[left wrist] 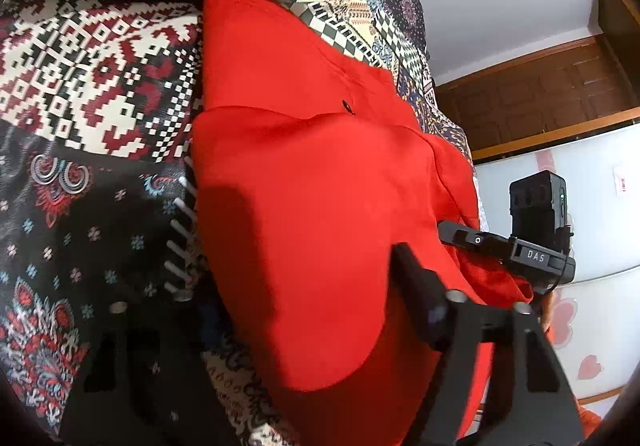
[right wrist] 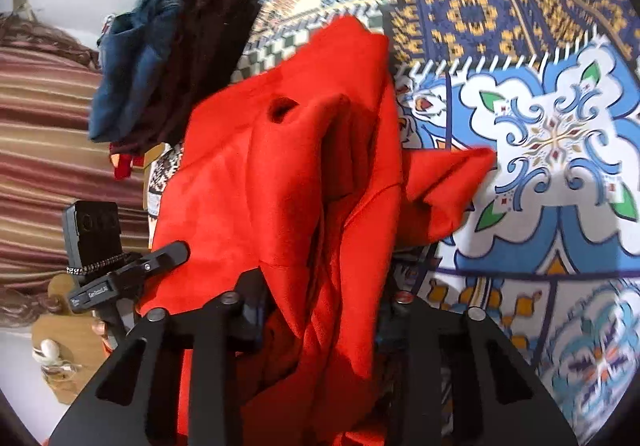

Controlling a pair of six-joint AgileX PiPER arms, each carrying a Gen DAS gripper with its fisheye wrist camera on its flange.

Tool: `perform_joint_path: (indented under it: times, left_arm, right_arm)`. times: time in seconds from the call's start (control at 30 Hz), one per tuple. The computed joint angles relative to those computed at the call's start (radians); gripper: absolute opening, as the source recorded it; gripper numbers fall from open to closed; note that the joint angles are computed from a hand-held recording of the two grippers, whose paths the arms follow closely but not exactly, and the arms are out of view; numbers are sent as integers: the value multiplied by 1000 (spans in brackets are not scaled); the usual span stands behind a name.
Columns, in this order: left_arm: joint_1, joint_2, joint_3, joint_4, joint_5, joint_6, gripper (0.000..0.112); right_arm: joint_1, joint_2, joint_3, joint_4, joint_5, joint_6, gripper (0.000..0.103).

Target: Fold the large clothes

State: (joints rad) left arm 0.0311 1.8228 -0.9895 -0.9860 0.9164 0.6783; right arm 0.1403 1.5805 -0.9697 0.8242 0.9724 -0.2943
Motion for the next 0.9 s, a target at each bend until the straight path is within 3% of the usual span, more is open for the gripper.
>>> perform_joint_path:
  times: [0.1, 0.2, 0.37, 0.53, 0.7, 0.9]
  left_arm:
    - [-4, -80, 33, 5, 0, 18, 48]
    - [-15, -177, 58, 24, 4, 21, 40]
    - [-48, -384, 65, 113, -5, -47, 35]
    - [49, -520, -13, 114, 91, -55, 35]
    - [149, -566, -179, 105, 166, -68, 35]
    - [232, -442, -485, 119, 202, -94, 35]
  right_arm:
    - [16, -69, -4, -19, 10, 36, 29]
    - [29, -147, -13, -33, 30, 68, 28]
    - [79, -254, -72, -66, 35, 138, 28]
    - [143, -286, -217, -93, 18, 203, 28]
    - [233, -201, -466, -165, -19, 282, 28]
    - [315, 18, -823, -277, -44, 364, 27]
